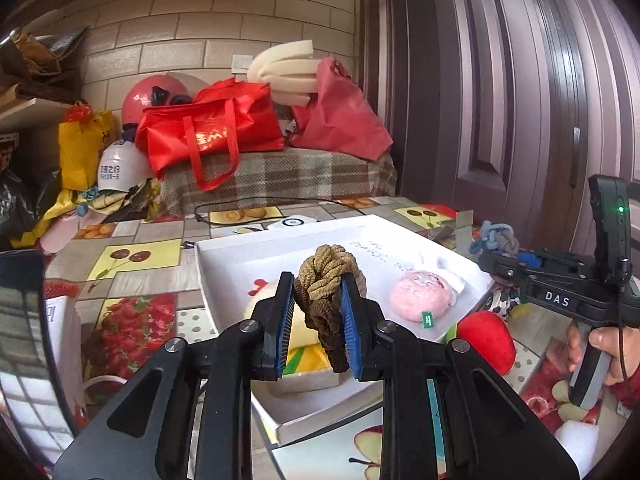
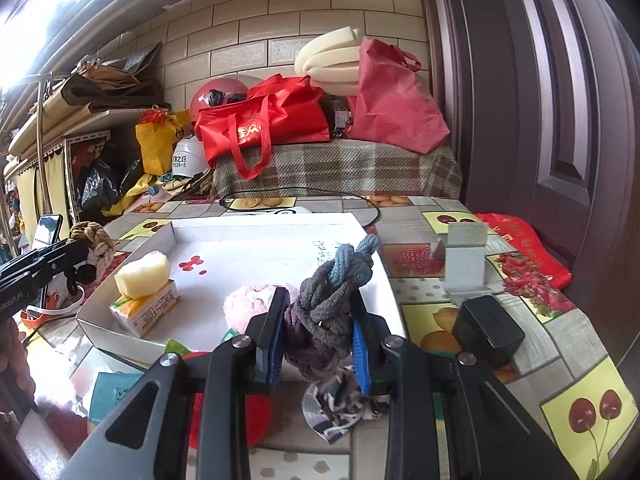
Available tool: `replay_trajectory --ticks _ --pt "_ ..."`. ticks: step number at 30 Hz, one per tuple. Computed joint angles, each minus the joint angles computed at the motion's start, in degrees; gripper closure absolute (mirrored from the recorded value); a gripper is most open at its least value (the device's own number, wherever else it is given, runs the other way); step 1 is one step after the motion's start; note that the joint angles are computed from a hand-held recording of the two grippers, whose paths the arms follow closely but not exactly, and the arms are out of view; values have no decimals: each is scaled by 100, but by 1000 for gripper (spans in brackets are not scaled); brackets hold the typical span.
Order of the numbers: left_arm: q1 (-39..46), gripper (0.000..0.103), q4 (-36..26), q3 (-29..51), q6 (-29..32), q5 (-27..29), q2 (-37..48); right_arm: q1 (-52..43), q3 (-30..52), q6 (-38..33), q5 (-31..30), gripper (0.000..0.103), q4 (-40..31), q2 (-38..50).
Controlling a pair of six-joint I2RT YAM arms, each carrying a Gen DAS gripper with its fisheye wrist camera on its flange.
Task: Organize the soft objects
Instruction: 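Carry both rope toys into the white box and open both grippers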
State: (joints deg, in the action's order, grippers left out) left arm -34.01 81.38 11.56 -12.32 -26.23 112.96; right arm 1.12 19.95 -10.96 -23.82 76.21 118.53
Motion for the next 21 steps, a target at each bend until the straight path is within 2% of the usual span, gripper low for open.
replay_trajectory --ticks 3,8,12,21 --pt "217 82 -943 506 8 371 -164 237 384 -56 147 75 -745 -95" --pt "538 82 -1424 973 -126 591 -83 538 942 -19 366 75 -1546 -68" --pt "620 82 -1597 1153 -222 443 -35 775 1212 94 700 75 -1455 61" --pt "630 82 -2383 1576 -309 190 -33 1078 1645 69 677 75 -1817 180"
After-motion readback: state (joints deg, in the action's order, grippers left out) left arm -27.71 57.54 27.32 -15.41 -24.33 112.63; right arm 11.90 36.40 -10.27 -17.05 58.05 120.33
